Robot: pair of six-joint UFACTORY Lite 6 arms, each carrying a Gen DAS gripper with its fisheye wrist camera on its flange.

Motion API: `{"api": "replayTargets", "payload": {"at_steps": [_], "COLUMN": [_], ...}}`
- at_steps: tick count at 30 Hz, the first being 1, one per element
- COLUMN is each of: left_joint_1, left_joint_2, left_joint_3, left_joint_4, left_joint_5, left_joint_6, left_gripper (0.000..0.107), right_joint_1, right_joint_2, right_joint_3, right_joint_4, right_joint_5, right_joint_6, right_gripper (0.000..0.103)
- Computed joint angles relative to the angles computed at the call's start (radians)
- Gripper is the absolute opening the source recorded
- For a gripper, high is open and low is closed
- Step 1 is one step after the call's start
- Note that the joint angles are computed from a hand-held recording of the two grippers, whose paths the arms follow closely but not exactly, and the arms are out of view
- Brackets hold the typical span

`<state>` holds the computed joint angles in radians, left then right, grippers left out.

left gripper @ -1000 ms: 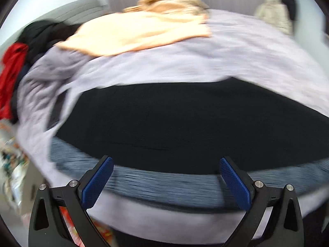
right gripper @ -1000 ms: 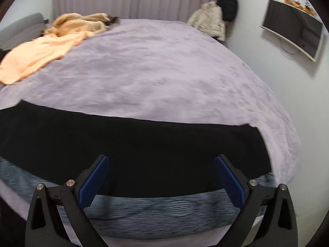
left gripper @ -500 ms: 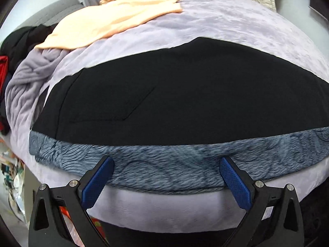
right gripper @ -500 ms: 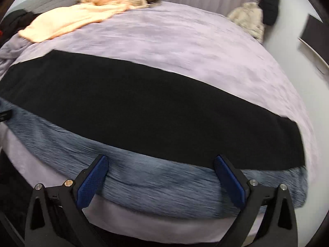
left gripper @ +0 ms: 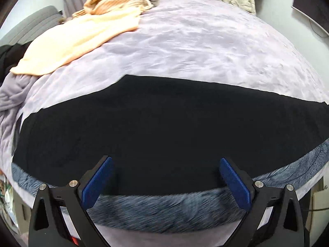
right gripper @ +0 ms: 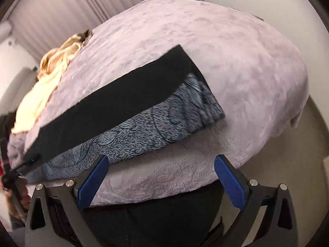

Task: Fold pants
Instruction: 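Grasp the patterned leg end with the right gripper and lift it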

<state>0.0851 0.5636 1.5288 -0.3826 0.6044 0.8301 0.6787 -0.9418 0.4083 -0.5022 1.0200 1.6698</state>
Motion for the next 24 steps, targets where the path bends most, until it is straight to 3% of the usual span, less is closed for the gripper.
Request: {"api": "replayTargets", "payload": {"at_steps": [3,7,12,13,14,17,24], "left_joint_1": [-0.063,-0.102,-0.144,-0.168,-0.183,-0.231,-0.282], "left_joint_2": [0.048,0.099,0.109,0.083,0.041,0.066,0.071], "left_joint_3": [0.015,0.063,0.110,0.073,0.023,0.035,0.093], "left_joint_4": [0.050,0.102,0.139,0.144,0.142,0.186,0.151], "left_joint_5": [-0.013,-0.042,-0.014,-0.034,-0.043,-0.056,0.022], "left_joint_6": [-0.089,-0.195,-0.253,-0.253,-0.247,-0.337,-0.342], "left_gripper": [0.103,0.103,0.103,0.103,0.103,0.103,0.103], "right_joint_1": [-0.173,-0.340,-0.405,-0.411,-0.411,-0.385,-0.316], "right_joint_2": [-0.085,0.058,0.289,0.308,0.354,0.531,0.636], "right_joint_3": [-0.098,-0.147,-0.087,-0.073,-0.029,0.144,0.268], "right_joint_4": [0.023,-0.051,-0.448,-0.478,-0.470,-0.329,-0.264], "right_joint_5": [-0.168,-0.495,-0.680,-0.687,-0.680,-0.516,-0.364], "right_joint_6": [-0.149,-0.217,0.065,0.087,0.067,-0.168,-0.276], "right_gripper": [0.099,0.099,0.097,0.094,0.082,0.053,0.051]}}
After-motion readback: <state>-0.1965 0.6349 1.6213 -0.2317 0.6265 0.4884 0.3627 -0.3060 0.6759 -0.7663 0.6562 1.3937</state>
